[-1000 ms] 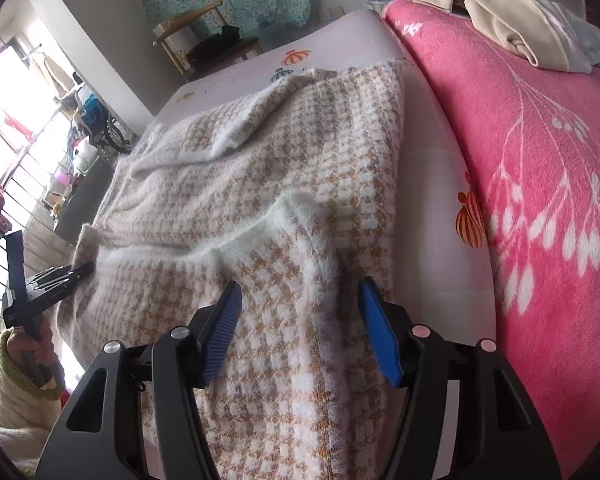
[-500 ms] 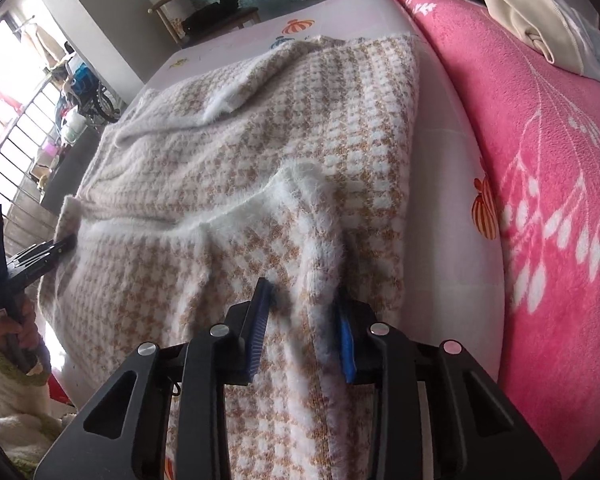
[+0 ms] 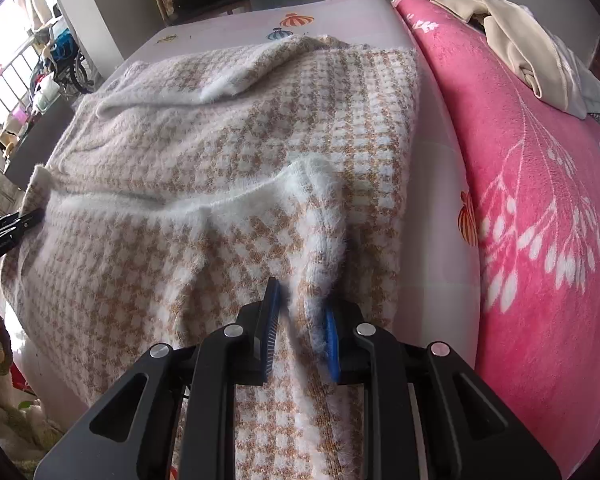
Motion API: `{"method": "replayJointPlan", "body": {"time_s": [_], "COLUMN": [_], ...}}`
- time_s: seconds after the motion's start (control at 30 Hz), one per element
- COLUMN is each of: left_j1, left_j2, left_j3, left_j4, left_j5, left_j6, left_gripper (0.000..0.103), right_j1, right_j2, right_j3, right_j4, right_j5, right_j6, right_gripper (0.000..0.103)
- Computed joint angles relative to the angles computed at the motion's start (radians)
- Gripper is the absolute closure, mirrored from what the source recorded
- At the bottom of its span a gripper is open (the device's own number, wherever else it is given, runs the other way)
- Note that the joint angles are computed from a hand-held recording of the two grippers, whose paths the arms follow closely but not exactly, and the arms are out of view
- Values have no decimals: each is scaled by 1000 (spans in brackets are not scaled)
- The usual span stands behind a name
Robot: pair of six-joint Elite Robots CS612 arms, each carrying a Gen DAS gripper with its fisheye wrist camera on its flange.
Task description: Fold large clothes
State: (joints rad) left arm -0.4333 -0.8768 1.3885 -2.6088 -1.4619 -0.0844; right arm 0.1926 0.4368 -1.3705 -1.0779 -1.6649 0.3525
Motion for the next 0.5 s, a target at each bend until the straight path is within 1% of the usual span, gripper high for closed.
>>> {"method": "replayJointPlan", "body": {"time_s": [0.2, 0.5], "left_j1": [-1, -1], "left_j2": [-1, -2], "left_j3": [5, 7], "left_j4": [-9, -13], "left_j5": [2, 2], "left_j6": [2, 3], "left_gripper": [71, 71], "right_j1": [6, 9], "right_j2": [-9, -13], "right_j3": [15, 23], "right_j4": [7, 11], "right_j5": [-27, -46], "right_j6": [-2, 5], "right_gripper": [83, 83]}}
